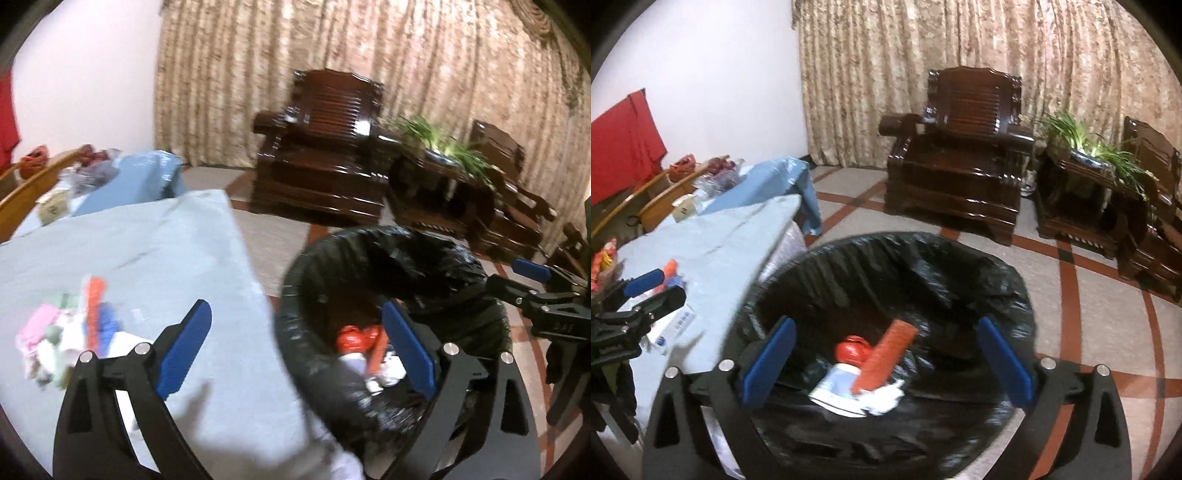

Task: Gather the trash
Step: 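Return both tools from the bin to the table pile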

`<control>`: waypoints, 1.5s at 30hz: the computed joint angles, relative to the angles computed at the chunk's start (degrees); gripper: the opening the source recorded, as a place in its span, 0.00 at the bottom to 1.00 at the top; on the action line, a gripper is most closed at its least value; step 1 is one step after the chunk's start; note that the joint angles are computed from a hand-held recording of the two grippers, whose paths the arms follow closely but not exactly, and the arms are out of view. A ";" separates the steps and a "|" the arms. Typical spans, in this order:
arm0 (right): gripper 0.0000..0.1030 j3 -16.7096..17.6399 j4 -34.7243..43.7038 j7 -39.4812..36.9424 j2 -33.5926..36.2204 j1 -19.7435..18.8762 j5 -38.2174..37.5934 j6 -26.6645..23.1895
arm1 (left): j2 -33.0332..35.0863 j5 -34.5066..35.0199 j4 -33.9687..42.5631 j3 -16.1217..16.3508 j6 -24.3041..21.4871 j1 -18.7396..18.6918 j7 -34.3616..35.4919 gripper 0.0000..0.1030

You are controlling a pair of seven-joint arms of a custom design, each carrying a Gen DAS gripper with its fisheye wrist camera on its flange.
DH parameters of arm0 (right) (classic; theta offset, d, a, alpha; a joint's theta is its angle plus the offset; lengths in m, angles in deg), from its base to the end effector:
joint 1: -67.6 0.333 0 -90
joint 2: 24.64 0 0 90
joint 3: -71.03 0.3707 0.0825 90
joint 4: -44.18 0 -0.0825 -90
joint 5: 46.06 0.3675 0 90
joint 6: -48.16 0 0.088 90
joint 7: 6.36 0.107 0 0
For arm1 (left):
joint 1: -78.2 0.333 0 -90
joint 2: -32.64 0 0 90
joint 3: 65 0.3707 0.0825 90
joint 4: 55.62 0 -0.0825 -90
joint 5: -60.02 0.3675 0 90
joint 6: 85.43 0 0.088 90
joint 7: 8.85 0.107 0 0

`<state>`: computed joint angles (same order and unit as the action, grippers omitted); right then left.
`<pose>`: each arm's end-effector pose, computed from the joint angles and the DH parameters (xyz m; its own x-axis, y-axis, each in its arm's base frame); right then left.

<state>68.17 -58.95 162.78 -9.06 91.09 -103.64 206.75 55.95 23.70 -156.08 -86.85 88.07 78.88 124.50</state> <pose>0.6106 0.2725 0.5203 -0.1332 -0.9853 -0.1067 -0.6012 0.1659 -0.7817 0.6829 -0.1679 0.5010 -0.4520 -0.8877 0.0874 -0.5605 0.2065 -0.8020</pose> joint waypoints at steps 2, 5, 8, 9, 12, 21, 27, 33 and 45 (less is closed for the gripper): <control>0.94 0.24 1.64 -0.02 0.83 0.70 -0.46 0.12 | -1.50 -1.08 -1.73 -0.27 1.32 1.32 0.49 0.89; 0.94 0.62 4.97 -1.33 2.73 1.88 -0.27 0.44 | -3.60 -2.60 -4.13 -0.16 3.14 2.93 0.59 0.89; 0.94 0.64 8.15 -3.17 4.85 3.19 0.93 0.51 | -5.34 -4.34 -6.28 -0.46 4.62 4.81 1.20 0.89; 0.94 0.49 8.93 -3.69 5.43 3.62 1.41 0.62 | -5.76 -4.80 -6.88 -0.50 5.16 5.28 1.50 0.89; 0.94 0.39 11.97 -6.12 7.80 4.80 3.68 0.86 | -7.11 -6.04 -8.60 -0.42 6.22 6.89 2.14 0.89; 0.94 -0.59 20.90 -14.74 14.58 8.42 10.99 0.94 | -8.70 -5.25 -11.50 2.95 9.73 8.80 -0.19 0.89; 0.94 -0.64 26.95 -20.51 19.27 9.97 16.88 0.12 | -8.34 -0.18 -12.32 6.38 10.10 8.79 -5.87 0.89; 0.94 -0.77 32.10 -25.58 23.47 11.33 21.81 -1.93 | -7.48 4.98 -12.94 9.69 9.40 7.95 -11.33 0.89; 0.94 1.99 43.51 -38.25 32.31 12.11 30.91 -6.65 | -5.36 14.68 -13.40 17.73 8.44 3.90 -22.02 0.84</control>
